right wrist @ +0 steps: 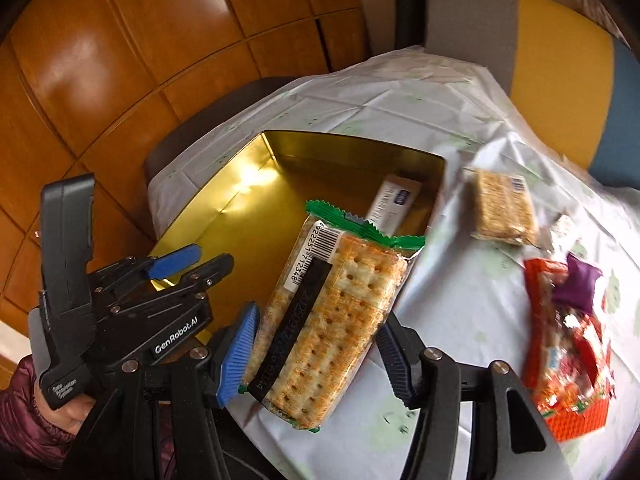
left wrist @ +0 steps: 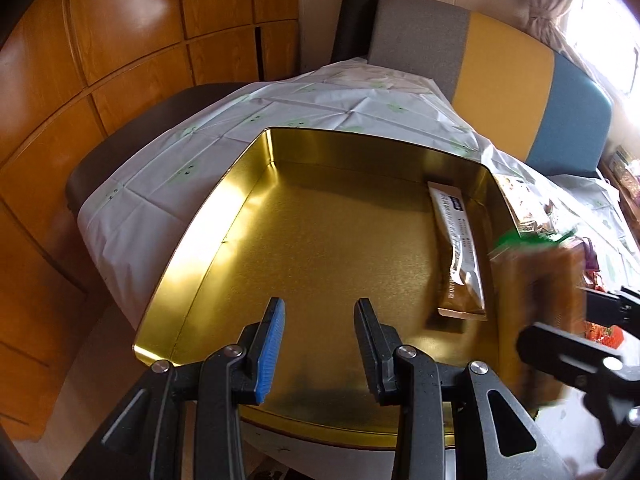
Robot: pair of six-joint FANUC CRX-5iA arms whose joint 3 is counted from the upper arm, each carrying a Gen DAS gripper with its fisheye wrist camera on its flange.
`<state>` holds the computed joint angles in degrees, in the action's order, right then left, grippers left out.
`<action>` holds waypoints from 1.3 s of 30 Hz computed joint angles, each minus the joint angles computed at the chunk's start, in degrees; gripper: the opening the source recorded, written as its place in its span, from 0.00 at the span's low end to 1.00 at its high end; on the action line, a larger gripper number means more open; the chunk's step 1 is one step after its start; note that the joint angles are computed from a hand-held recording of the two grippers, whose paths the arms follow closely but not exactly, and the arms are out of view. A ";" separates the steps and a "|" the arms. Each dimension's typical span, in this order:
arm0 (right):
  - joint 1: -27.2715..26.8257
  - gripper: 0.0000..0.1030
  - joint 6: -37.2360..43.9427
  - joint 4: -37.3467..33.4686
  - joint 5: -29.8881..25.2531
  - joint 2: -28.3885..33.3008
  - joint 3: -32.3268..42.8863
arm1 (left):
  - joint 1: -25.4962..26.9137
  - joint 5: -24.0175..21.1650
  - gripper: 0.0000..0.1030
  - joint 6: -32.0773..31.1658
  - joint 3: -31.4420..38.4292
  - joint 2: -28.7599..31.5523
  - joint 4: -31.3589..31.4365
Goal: Organize snacks
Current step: 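Carry the cracker pack over the gold tin and open the right tool, then grasp the large red-orange snack bag with the left tool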
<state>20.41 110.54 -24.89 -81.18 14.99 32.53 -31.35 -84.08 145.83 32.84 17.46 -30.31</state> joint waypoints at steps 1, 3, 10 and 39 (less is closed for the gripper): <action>0.48 0.58 0.05 0.09 0.02 0.34 0.05 | 0.04 0.08 0.36 0.13 -0.33 -0.25 -0.06; 1.38 0.58 -0.81 1.35 0.31 0.84 -0.31 | 0.05 0.28 0.36 0.03 -1.01 -0.71 -0.10; 0.14 0.58 -2.69 2.06 1.82 -0.59 -3.35 | 0.24 0.91 0.36 -0.24 -1.36 -0.43 0.83; -12.42 0.58 -7.42 15.72 10.78 -0.39 -6.03 | -4.11 -0.13 0.38 -10.04 10.57 7.22 2.20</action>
